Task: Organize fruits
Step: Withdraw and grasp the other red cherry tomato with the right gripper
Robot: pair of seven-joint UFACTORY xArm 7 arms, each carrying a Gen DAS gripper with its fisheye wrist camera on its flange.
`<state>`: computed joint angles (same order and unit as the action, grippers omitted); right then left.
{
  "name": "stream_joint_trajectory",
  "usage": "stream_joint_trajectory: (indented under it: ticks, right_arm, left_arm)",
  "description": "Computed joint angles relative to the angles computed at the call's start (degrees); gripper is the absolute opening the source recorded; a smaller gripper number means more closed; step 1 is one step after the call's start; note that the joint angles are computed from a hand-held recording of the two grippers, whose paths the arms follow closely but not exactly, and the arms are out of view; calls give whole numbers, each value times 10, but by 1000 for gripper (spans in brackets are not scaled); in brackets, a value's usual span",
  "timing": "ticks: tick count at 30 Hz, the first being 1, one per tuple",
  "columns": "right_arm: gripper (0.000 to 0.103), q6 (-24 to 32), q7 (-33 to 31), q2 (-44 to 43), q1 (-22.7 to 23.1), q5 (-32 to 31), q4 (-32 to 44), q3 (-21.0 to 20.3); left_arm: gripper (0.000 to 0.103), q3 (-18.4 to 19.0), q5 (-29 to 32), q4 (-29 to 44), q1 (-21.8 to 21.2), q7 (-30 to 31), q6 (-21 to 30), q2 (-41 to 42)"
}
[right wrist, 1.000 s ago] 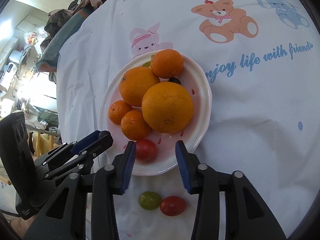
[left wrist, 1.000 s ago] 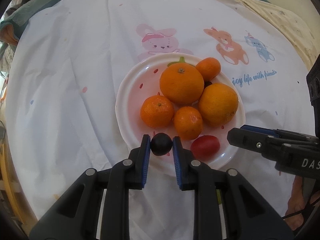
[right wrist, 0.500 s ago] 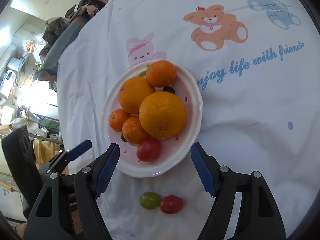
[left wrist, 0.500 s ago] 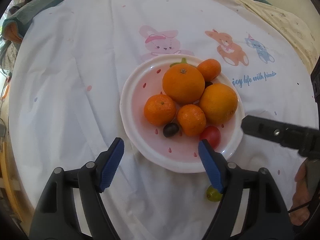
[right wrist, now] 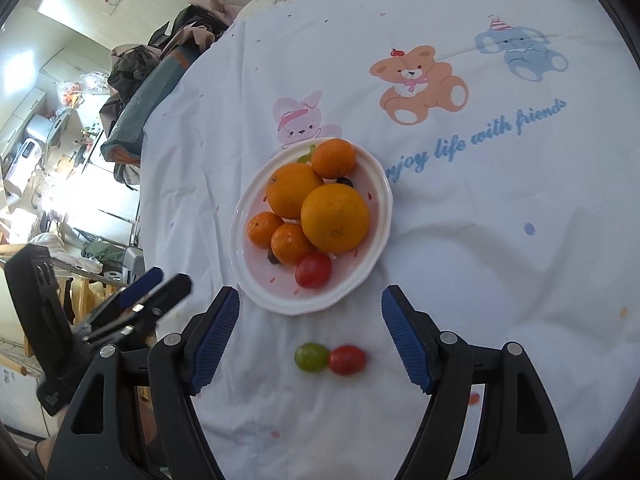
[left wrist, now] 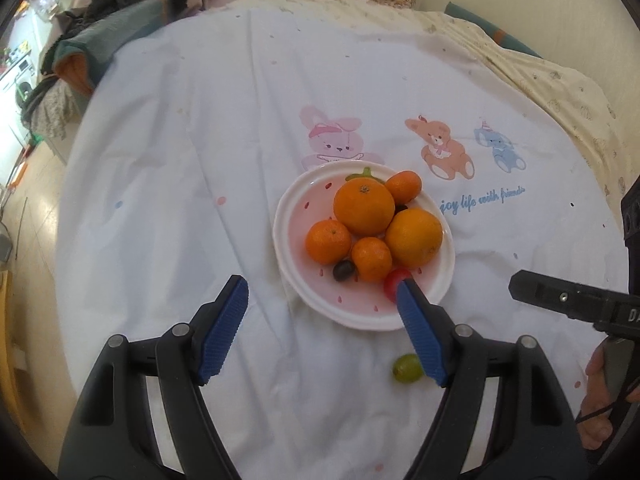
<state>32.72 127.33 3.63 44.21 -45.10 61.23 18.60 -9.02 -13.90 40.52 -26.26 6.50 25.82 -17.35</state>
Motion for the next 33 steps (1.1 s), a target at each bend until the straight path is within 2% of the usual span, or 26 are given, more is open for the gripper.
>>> stream_joint_trajectory:
  ticks: [5,10,12,14,16,17,22,24,27,31,33]
  right_arm:
    - [76,27,21,-18,12,14,-13,17]
    - [76,47,59,-34,20,16,-24,35]
    - [76,50,79,-36,21,9,-27,40]
    - [76,33,107,-33,20,-1,-34,41]
    - [76,-18,165,-31,14,-40,-51,36]
    - [76,-26,166,-27,13,-39,-52,35]
    - [76,-30,50,23,15,32,-20,20]
    - [74,-56,43,42,21,35,-17,5]
    - [59,-112,45,65,29,34,-20,-20]
    - [57,-132,-5,90,38,82,-14,-37]
    - [55,-148,-6,99,48,85,-13,-53]
  left_arm:
    - [74,-1,24,-42,4,6,6,-66]
    - [74,30,-7,-70,-6,8,58,-126]
    - [74,29,-11,-80,-3,3,60,-140]
    - [74,28,-12,-92,2,-5,60,-151]
    - [74,28,-13,-99,6,-14,60,-153]
    - [74,29,-14,-101,6,-16,61,-149]
    - [74,10,10,-98,16,-33,59,-116]
    - [74,15,1,-93,8,-34,62,-105]
    - [74,15,-8,-88,-3,-29,68,-97]
    - [74,7,0,-87,-7,-26,66,-95]
    - [74,7,1,-84,-8,-24,67,-92]
